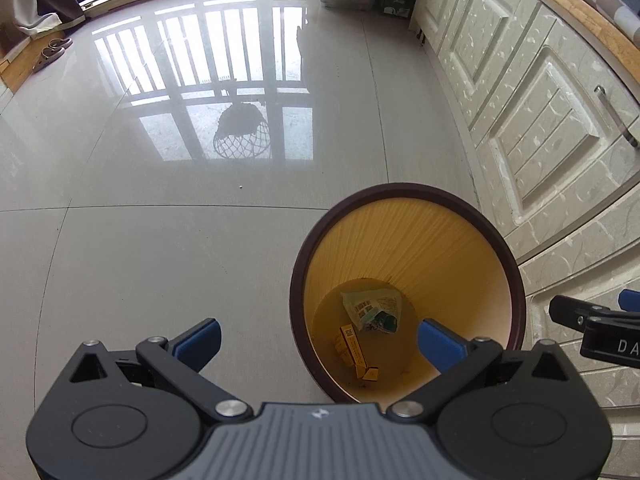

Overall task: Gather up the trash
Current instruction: 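Move both tools back toward the trash on the blanket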

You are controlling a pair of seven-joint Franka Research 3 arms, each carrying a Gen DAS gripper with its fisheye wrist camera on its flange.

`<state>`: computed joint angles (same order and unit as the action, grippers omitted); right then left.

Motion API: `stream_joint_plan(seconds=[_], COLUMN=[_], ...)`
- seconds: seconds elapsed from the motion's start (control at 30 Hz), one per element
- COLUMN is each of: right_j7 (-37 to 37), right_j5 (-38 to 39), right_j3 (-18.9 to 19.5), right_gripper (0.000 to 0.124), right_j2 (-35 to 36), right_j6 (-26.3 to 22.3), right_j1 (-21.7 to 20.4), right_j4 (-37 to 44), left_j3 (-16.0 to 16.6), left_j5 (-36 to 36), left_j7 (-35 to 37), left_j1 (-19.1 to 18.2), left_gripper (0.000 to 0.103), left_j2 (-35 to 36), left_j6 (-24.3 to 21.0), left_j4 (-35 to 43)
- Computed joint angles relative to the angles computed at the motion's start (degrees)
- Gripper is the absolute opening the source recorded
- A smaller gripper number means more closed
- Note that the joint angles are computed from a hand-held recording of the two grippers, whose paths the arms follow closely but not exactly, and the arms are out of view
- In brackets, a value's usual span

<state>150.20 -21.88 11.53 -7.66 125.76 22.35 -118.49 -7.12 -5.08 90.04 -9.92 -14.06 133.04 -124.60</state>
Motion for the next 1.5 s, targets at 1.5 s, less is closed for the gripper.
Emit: stream_joint_plan(seconds=[1.5], right_j7=[-6.2], right_j5=[-16.0], right_j3=[15.4], right_gripper=[0.103], right_j2=[-39.5], right_j6=[-18.6], right_j1=[-15.3], right_j4=[7.7], left_j3=[-1.8], left_j5=[0.3], left_j7=[-7.3], left_j1=[-14.8], left_gripper=[0.103], left_j2=[-23.8], left_j6=[10.6], left_j4=[5.1])
